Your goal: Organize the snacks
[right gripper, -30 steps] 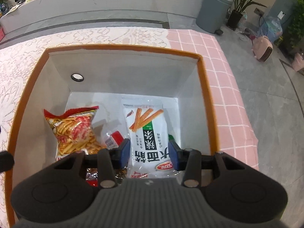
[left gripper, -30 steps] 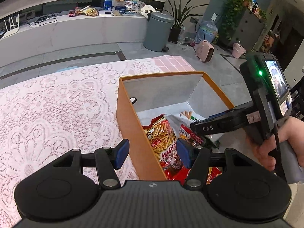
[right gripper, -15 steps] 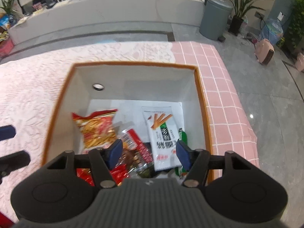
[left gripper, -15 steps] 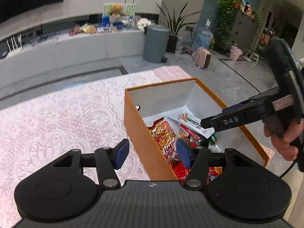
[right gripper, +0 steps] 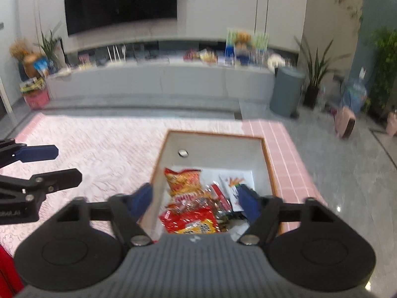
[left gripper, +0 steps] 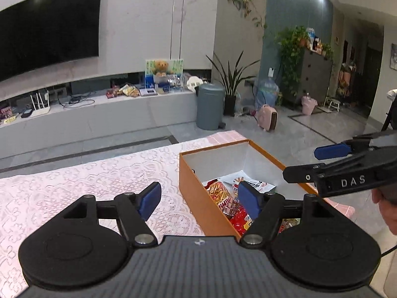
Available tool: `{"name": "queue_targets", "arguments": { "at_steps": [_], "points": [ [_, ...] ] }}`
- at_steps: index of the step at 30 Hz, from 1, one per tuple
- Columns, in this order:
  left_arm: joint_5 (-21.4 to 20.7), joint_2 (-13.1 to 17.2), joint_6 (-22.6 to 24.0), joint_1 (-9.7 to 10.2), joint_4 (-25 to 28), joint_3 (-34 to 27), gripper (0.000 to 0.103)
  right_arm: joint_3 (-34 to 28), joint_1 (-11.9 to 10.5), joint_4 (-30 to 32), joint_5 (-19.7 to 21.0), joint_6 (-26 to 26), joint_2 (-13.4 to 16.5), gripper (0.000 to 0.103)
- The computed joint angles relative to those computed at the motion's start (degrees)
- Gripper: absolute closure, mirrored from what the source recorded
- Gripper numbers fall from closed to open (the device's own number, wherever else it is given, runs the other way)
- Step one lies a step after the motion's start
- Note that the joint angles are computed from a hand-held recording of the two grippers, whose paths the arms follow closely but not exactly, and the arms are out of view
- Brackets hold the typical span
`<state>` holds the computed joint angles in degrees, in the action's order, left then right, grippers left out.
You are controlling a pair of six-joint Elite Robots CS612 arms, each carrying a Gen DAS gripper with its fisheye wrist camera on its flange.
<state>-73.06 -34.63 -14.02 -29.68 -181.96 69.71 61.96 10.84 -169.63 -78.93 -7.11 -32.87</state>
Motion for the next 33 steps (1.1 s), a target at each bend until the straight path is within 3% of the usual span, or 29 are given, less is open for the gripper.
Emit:
{"name": "queue_targets", "arguments": {
  "at_steps": [5, 10, 15, 19, 27, 33],
  "points": [
    [2.89, -1.56, 1.6, -0.68, -2.04, 3.67, 0.015, 6.01, 0.71, -8.6, -0.17, 0.63, -1.87, 0.018],
    [7.61, -2.1, 2.95, -1.39, -2.81, 6.32, 0.014, 10.34, 2.08, -16.55, -3.78, 2.67, -2.31, 0.017],
    [9.49, -2.32, 2.58, -1.68, -3.18, 8.12, 0.014, 12.87, 2.96, -19.02, -6.63, 8.75, -2.36, 0.017],
    [11.94, -1.75, 4.32, -2.31, -5.46, 8.81, 0.014, 14.65, 4.43, -22.15, -13.65, 11.17, -2.21, 0.017],
    [11.28, -1.03, 3.0, -2.79, -6.78, 10.24, 0.009, 16.94, 5.69, -25.07, -17.38, 10.01, -1.75, 0.013],
    [9.29, -0.84, 0.38, -2.38, -6.04, 10.22, 0.009, 16.76, 5.94, -22.28, -16.54, 10.18, -1.62, 0.013]
  ]
}}
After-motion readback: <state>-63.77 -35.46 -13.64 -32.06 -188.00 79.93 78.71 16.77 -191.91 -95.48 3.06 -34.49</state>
